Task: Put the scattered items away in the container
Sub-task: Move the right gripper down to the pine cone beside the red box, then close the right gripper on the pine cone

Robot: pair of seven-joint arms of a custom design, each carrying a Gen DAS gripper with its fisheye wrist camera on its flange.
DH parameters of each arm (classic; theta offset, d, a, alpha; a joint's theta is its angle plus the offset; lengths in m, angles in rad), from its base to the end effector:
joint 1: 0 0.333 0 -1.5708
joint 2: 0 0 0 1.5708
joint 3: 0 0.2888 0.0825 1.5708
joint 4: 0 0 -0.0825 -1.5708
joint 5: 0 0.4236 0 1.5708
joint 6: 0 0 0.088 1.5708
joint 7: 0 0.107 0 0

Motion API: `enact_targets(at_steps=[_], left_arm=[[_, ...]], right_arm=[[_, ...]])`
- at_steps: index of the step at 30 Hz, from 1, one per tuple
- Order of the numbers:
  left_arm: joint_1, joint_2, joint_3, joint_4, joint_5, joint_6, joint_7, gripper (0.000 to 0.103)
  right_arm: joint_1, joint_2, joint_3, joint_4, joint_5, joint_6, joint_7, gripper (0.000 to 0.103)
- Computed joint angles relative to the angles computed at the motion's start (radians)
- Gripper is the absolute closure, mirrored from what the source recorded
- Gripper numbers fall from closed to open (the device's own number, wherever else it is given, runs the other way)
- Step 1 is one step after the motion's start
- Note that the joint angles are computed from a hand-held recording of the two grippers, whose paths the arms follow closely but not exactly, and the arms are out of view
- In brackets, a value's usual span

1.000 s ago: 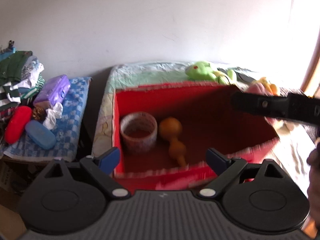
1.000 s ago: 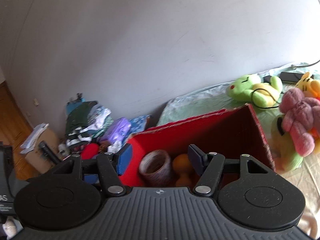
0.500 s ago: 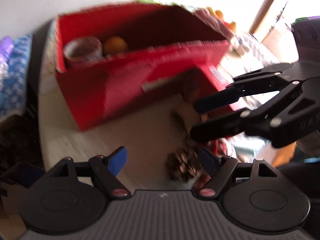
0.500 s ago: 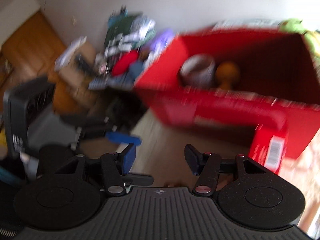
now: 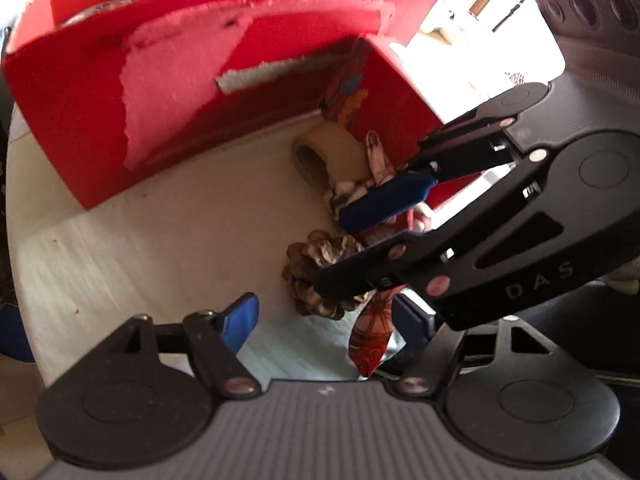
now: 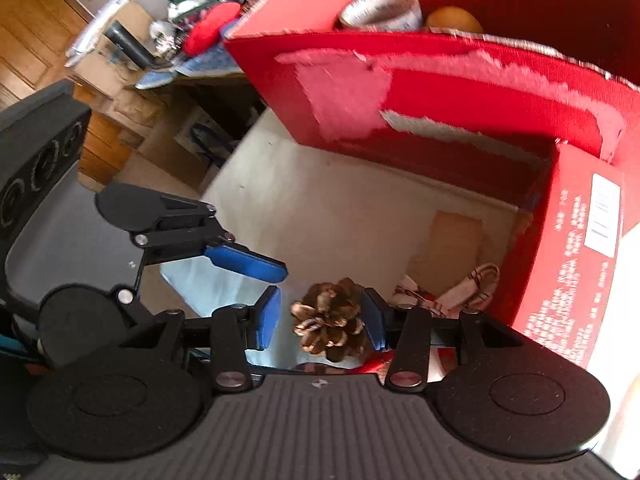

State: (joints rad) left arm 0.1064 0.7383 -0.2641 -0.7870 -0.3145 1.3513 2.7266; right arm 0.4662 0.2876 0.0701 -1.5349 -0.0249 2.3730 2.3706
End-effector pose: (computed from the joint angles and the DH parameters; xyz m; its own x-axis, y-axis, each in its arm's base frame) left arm 0.7361 -0.0771 0.4954 -0.9321 -0.1876 0.3098 -0.3019 0.8751 -0.3782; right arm 0.6243 0.3641 0.5162 -0.1653 -0.9131 -0.3727 -0.8770 0.3090 -0.3680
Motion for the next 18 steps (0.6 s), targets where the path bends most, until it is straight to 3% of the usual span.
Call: enact_targets(at_steps=[4,7,18], left_arm=[[-0.011,0.027,0.001,0.026,0.011,-0.016,-0.019,0.039],[0.004,-0.031,-0.004,-0.073,-0.002,0.042,0.014,0.048],[0.003,-0.017,-0.005,-0.048,-0.023,0.050,0.002,0.054]], right_arm=[[0.000,0.005,0.000,0.007,0.005,-0.025,0.002,0.053],[0.001,0.028,0.001,0.047,0.006,-0.080,-0.004,0.055],[0.000,0.022,-0.001,0.042,0.017,-0.071,-0.011,0.056]])
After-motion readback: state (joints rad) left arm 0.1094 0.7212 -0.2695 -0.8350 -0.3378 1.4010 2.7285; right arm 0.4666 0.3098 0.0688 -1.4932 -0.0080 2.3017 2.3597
